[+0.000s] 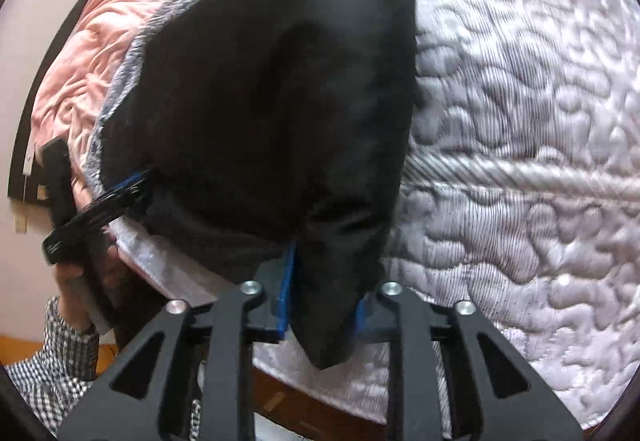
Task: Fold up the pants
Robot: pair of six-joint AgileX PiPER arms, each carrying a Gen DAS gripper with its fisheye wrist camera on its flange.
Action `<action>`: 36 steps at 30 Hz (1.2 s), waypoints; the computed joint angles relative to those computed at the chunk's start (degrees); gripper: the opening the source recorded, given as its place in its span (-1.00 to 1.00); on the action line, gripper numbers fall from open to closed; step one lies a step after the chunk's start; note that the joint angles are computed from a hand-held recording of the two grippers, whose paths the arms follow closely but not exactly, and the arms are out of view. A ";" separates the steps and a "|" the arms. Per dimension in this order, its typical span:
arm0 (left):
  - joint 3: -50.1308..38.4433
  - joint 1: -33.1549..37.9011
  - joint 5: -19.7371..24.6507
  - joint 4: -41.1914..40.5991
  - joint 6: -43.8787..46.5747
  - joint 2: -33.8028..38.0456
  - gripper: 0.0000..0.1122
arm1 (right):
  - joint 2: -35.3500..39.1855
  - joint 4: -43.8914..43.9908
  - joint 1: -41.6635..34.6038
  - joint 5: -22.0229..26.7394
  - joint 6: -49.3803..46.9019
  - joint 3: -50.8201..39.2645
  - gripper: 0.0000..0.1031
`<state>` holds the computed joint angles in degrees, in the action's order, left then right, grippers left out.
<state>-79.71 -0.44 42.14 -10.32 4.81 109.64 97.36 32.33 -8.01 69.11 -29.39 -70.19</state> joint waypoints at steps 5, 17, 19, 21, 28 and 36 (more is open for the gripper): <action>0.22 3.70 3.48 -5.02 4.53 -1.56 0.76 | -6.00 -6.31 0.92 -0.49 4.48 -1.62 -0.25; 4.59 25.46 8.54 -9.58 16.92 -8.10 0.76 | -13.05 -14.19 19.26 -4.31 19.18 -7.04 -0.06; 4.20 29.24 8.55 -9.56 17.69 -7.85 0.76 | -10.34 -15.27 25.43 -5.66 21.77 -8.87 -0.06; 4.07 31.87 8.54 -9.74 18.17 -7.47 0.76 | -6.23 -16.20 31.26 -6.64 23.99 -11.31 -0.09; 1.31 37.40 9.65 -10.38 19.16 -3.54 0.76 | 5.23 -23.01 42.30 -6.89 32.36 -16.72 -0.12; -2.72 39.85 11.23 -11.30 20.67 1.18 0.76 | 5.94 -17.75 40.81 -8.49 32.46 -17.48 -0.13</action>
